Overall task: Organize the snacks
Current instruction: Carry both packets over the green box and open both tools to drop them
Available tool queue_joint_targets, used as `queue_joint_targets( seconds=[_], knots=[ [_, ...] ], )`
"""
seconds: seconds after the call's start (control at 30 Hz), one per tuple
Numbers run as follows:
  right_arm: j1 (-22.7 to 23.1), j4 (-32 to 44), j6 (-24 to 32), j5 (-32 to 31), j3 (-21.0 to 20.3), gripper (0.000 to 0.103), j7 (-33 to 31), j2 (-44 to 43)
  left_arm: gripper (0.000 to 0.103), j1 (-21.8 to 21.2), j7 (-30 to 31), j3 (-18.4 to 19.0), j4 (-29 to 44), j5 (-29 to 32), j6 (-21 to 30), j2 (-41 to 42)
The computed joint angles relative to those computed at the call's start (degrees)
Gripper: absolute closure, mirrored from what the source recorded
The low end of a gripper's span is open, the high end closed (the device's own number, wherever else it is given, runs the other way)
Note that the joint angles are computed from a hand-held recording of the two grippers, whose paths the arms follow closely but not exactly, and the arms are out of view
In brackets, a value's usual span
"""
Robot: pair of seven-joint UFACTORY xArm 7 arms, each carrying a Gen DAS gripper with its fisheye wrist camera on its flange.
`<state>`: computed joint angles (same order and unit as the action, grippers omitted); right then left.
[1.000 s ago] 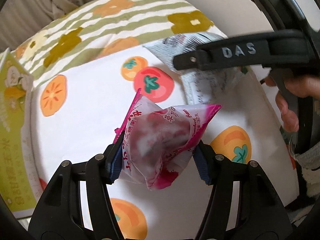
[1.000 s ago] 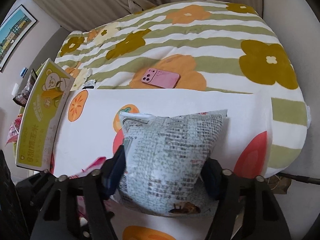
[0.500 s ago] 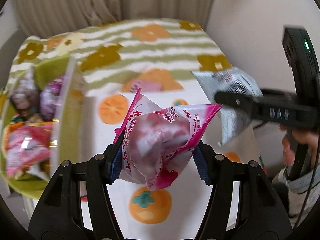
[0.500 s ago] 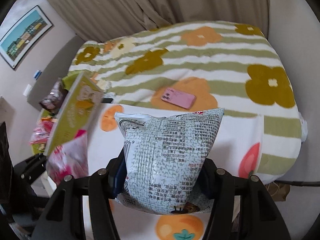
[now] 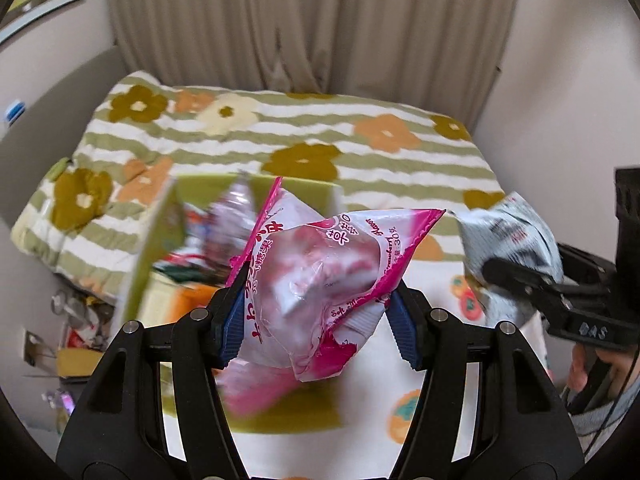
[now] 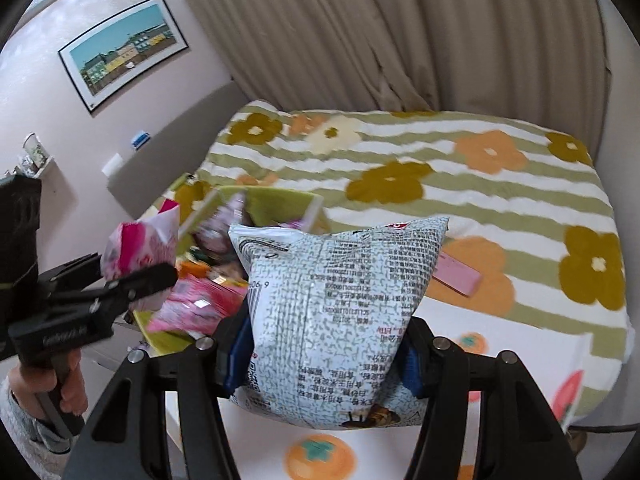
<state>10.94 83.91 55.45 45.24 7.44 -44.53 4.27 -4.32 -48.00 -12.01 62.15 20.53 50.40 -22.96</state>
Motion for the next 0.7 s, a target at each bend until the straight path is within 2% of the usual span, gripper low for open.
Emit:
queue_joint_targets(
  seconds=[0.27, 0.57, 0.67, 0.7],
  knots=[
    [6.4, 1.8, -8.0, -4.6, 3.9, 0.047, 9.7, 2.3, 0.045, 3.4, 15.4, 10.0, -4.9, -6.4, -3.9, -3.5],
    [11.1, 2.6, -15.4, -13.4, 5.7, 0.047, 23.3, 5.4, 0.045, 5.2, 35.1, 16.3, -4.2, -18.3, -7.8, 2.8],
    [12.1, 3.2, -16.2, -17.1, 5.8, 0.047, 28.2, 6.3, 0.037, 6.0, 39.3, 17.2, -3.2, -22.4, -8.2, 5.1],
    [12.5, 3.5, -16.4, -18.5, 5.8, 0.047, 29.9, 6.7, 0.028, 6.3, 40.4, 17.2, -3.1, -23.4, -8.3, 5.3]
  ],
)
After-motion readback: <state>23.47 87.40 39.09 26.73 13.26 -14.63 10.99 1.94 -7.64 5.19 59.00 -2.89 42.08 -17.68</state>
